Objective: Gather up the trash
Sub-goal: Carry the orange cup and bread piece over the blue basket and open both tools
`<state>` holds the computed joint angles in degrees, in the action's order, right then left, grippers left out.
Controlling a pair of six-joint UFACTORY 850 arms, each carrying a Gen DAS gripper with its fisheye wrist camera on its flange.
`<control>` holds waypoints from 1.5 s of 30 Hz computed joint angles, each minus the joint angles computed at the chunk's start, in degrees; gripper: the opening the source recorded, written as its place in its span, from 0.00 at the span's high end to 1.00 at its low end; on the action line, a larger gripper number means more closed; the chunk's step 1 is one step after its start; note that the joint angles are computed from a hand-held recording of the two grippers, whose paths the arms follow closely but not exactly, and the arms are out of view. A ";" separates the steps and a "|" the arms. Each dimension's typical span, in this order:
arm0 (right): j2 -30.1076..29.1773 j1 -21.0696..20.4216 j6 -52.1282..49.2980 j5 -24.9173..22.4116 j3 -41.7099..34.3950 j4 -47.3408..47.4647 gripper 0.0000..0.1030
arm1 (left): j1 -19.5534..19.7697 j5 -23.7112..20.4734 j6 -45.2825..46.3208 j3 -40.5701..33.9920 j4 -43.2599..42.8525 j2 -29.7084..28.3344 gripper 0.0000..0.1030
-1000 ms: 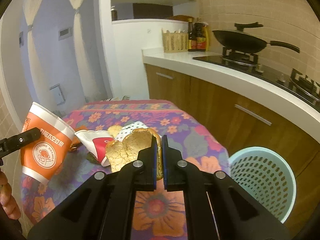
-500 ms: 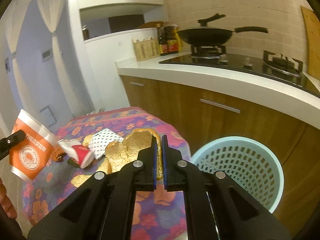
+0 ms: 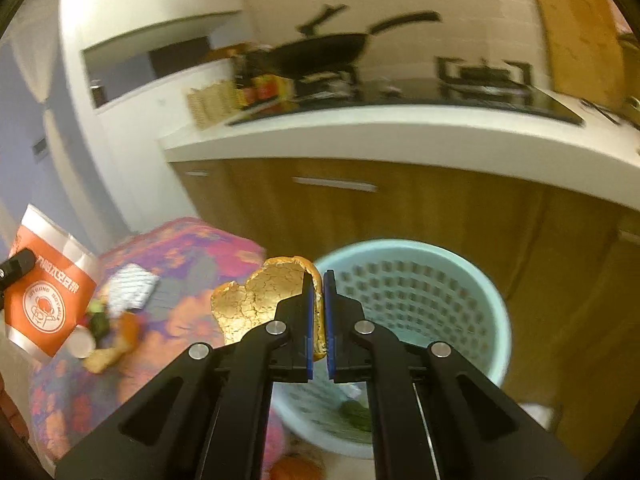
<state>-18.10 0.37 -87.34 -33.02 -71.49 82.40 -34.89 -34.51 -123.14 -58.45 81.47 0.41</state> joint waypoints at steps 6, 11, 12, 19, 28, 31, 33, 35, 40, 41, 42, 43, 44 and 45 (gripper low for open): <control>-6.06 -1.32 10.72 2.46 -4.60 -8.64 0.97 | 2.55 8.93 10.36 -11.69 -4.95 -12.72 0.81; -10.66 -1.09 20.65 2.85 -8.78 -17.70 0.97 | 4.06 13.00 22.56 -20.19 -14.74 -21.62 0.81; -11.57 -0.96 22.69 2.92 -9.57 -19.67 0.97 | 4.36 13.65 25.06 -21.52 -17.12 -23.03 0.81; -14.49 -0.96 28.83 1.17 -12.19 -25.99 0.87 | 5.69 16.31 43.59 -28.12 -34.36 -29.76 0.81; -13.99 -1.78 30.68 1.48 -11.75 -28.08 0.86 | 5.10 16.20 46.18 -29.85 -34.64 -31.72 0.60; -13.48 -1.65 30.77 1.79 -11.44 -28.19 0.85 | 5.07 16.69 43.96 -28.06 -32.61 -30.13 0.60; -13.04 -1.38 31.92 2.30 -11.16 -29.94 0.80 | 4.99 16.82 42.13 -26.81 -30.99 -28.99 0.59; -13.23 -0.80 33.81 2.60 -11.52 -32.48 0.67 | 4.85 16.61 38.53 -24.95 -27.83 -27.45 0.56; -13.14 -0.14 37.60 1.57 -11.30 -36.35 0.42 | 4.60 16.19 30.08 -20.27 -21.16 -23.48 0.56; -12.79 -0.05 37.49 1.66 -10.92 -36.27 0.42 | 4.58 16.06 28.71 -19.46 -20.09 -22.75 0.56; -12.37 0.17 37.34 2.21 -10.53 -36.33 0.42 | 4.51 15.94 26.76 -18.48 -18.60 -21.85 0.56; -11.77 0.51 37.49 3.02 -10.02 -36.88 0.41 | 4.47 15.99 24.54 -17.43 -16.80 -20.92 0.55; -11.46 0.76 37.98 3.34 -9.83 -37.59 0.38 | 4.41 15.85 21.26 -15.88 -14.09 -19.50 0.54; -11.16 1.10 39.28 3.64 -9.71 -38.98 0.38 | 4.30 15.45 19.21 -15.01 -12.39 -18.68 0.53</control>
